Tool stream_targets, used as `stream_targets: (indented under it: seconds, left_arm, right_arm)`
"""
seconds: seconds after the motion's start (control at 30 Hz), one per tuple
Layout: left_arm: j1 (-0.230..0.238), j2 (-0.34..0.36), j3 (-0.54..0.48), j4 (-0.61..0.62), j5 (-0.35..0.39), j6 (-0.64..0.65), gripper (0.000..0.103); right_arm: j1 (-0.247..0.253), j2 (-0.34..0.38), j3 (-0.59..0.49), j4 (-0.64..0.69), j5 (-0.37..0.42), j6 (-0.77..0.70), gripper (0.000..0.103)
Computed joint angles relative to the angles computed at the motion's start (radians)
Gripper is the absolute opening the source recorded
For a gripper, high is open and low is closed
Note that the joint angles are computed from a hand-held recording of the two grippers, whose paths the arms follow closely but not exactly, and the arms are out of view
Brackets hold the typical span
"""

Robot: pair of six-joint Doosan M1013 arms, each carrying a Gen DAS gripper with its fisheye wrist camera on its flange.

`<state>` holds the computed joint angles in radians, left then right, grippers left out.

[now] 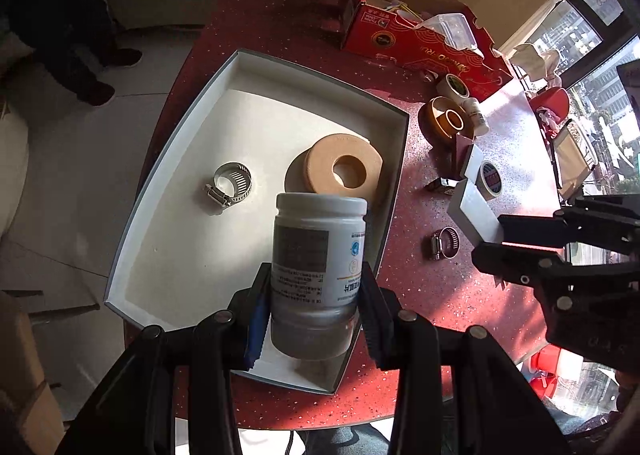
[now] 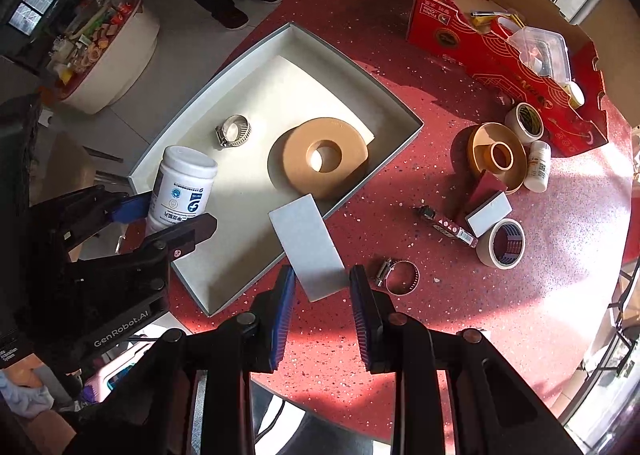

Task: Organize rigid objects
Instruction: 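Carry the white jar and white block over the tray with both grippers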

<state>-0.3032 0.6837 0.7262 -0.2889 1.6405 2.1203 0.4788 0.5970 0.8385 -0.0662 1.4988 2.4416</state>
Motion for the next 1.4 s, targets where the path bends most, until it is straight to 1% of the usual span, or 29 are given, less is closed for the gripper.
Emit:
stream_targets:
  seconds: [0.2,0.5,0.6,0.7,0.8,0.93,1.0,1.2,1.4]
  left_arm:
    - [-0.009,0.021,-0.044,-0.008,0.009,-0.029,0.043]
    - [-0.022,0.057,-0.110,0.004,0.013,-0.072,0.043]
    - [-0.023,0.064,-0.123,0.015,0.016,-0.086,0.043]
    - [-0.021,0.063,-0.124,0.025,0.009,-0.095,0.043]
    - [-0.020,0.067,-0.123,0.043,0.014,-0.106,0.043]
    - [-0.022,0.072,-0.120,0.071,0.017,-0.124,0.043]
    - [-0.021,0.073,-0.118,0.074,0.010,-0.135,0.043]
    - [-0.019,0.093,-0.141,0.104,0.019,-0.147,0.043]
    - [-0.021,0.107,-0.154,0.135,0.020,-0.161,0.043]
  right_arm:
    - [-0.011,0.025,-0.044,-0.004,0.013,-0.030,0.029]
    - [-0.037,0.044,-0.086,-0.022,0.021,-0.052,0.029]
    - [-0.045,0.035,-0.073,-0.035,0.014,-0.044,0.029]
    - [-0.053,0.011,-0.030,-0.032,-0.015,-0.015,0.029]
    - [-0.065,-0.012,0.019,0.004,-0.051,0.021,0.029]
    - [-0.073,-0.013,0.037,0.038,-0.065,0.030,0.029]
    - [-0.074,-0.004,0.029,0.054,-0.064,0.020,0.029]
    - [-0.076,0.046,-0.044,0.072,-0.041,-0.037,0.029]
    - [-0.083,0.086,-0.098,0.088,-0.031,-0.061,0.029]
